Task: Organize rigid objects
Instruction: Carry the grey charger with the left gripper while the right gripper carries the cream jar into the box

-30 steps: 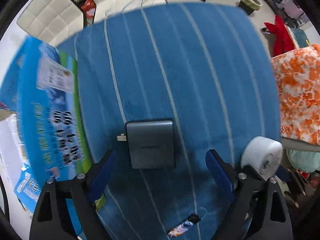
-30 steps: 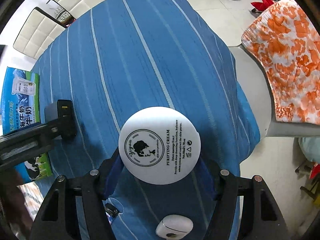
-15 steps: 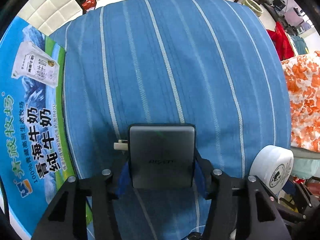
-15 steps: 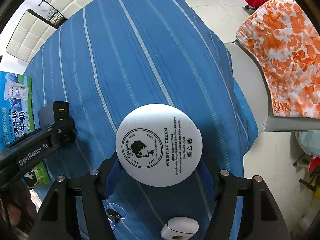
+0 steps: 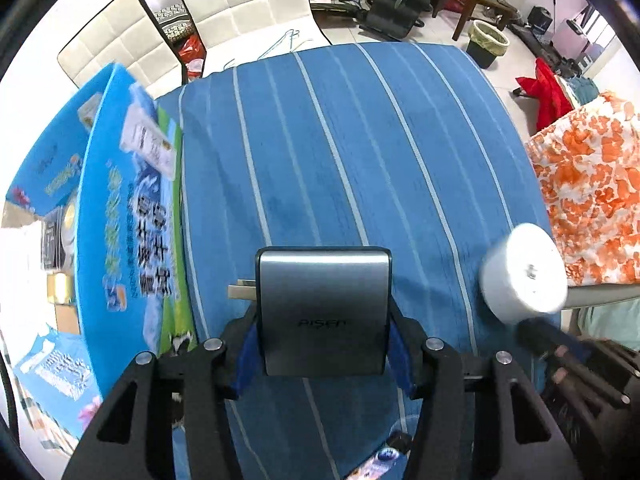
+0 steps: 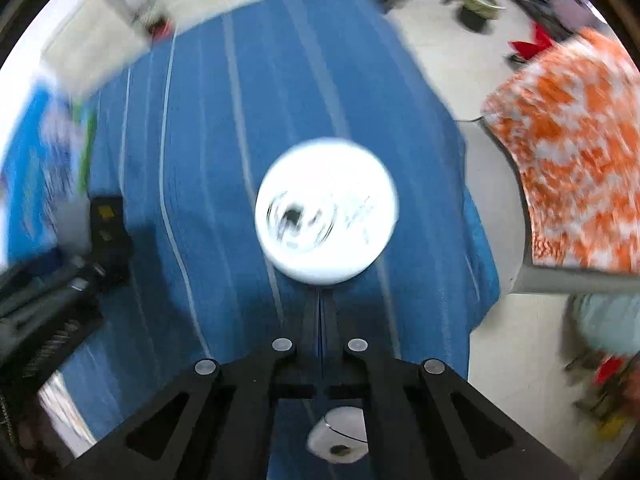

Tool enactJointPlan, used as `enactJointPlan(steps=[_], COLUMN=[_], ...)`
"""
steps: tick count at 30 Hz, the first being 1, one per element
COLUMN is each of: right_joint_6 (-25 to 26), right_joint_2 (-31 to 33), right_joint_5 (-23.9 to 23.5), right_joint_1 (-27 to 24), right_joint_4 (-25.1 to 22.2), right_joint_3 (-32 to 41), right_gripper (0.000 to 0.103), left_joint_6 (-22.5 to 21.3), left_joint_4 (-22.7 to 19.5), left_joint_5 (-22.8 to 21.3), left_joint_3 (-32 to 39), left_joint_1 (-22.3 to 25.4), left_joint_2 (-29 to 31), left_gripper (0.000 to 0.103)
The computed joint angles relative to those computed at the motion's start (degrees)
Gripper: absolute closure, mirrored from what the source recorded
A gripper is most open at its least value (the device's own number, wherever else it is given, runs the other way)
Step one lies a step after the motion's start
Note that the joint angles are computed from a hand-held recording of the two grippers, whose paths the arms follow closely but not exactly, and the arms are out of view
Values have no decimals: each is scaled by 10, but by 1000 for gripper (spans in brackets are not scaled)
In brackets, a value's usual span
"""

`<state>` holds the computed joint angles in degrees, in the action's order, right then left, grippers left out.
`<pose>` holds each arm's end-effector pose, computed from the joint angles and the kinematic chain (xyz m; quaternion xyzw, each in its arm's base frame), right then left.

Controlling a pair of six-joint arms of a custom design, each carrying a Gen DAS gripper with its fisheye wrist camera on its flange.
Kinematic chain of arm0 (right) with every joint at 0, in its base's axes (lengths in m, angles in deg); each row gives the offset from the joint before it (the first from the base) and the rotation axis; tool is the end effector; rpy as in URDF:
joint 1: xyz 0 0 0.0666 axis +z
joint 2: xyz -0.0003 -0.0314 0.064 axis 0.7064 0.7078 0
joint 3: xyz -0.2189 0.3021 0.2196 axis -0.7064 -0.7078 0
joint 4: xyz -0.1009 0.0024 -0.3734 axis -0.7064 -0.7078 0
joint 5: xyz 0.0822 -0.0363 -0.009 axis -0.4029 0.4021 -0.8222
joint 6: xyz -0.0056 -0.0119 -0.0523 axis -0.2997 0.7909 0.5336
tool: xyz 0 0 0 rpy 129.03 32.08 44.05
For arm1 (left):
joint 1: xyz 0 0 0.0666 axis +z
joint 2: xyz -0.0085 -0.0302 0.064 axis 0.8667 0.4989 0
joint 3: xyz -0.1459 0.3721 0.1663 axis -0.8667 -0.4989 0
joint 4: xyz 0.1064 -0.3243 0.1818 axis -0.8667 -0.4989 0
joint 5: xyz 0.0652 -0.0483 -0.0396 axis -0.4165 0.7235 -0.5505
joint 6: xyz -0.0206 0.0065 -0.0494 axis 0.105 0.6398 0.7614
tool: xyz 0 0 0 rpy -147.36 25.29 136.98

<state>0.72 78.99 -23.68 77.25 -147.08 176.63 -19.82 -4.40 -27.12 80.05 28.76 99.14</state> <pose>0.4708 0.2996 0.4022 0.2706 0.9609 0.0574 0.0127 0.5499 -0.3329 0.4490 0.2910 0.9525 0.0033 0.0899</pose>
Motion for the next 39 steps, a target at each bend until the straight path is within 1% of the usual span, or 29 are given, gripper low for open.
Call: enactJointPlan(steps=[2,3,5,6,7,8,9,10,12,14,15,16,17,21,24,26,29,33,36,39], right_joint_6=[-36,-48,-82,-96,-110,-122,-131,-135,-128,-117,-108,-97,-89,-80,-70,-72,-81,-87,-87,-82], right_joint_2=[-15,-24,-46,-56,-66,-71,-74,-75,-56,-28,-11,11,22,38,43,37,23,12,12,34], right_joint_5=[-21,-31,-28,-26,-18,-6,8,22,26,26,26,24,19,31,40,41,60,74,90,122], right_joint_1=[-3,-3,-1,0,0,0,1,-2,-13,-23,-27,-31,-35,-35,-27,-23,-11,11,33,63], right_joint_4=[44,61,82,93,101,99,101,109,105,83,61,34,28,11,-7,-6,-10,-26,-63,-122], right_joint_3=[-34,-50,-74,-83,-89,-87,-85,-80,-55,-25,-7,15,22,34,48,48,54,81,126,209], right_gripper=[99,96,82,69,52,42,25,24,24,24,24,29,29,31,32,32,32,32,32,32], left_joint_6=[-8,-8,-2,3,7,12,15,19,24,32,35,37,42,37,33,31,31,17,-2,-31], left_joint_4=[5,4,-13,-14,-14,-16,-18,-22,-28,-33,-34,-34,-38,-28,-23,-21,-16,-4,4,4], left_joint_5=[-4,-2,2,5,11,13,17,25,32,33,33,32,30,19,16,19,33,47,61,82], left_joint_3=[-19,-23,-5,-8,-10,-9,-9,-4,2,18,23,26,42,33,24,18,9,-4,-14,-26], left_joint_1=[6,9,15,17,21,22,24,26,27,22,20,19,14,12,12,13,14,18,23,37], left_joint_2=[-5,-5,12,11,10,10,11,14,17,29,32,35,46,40,34,29,16,-15,-43,-75], left_gripper=[52,52,52,52,52,52,52,52,52,52,52,52,52,52,52,52,52,52,52,52])
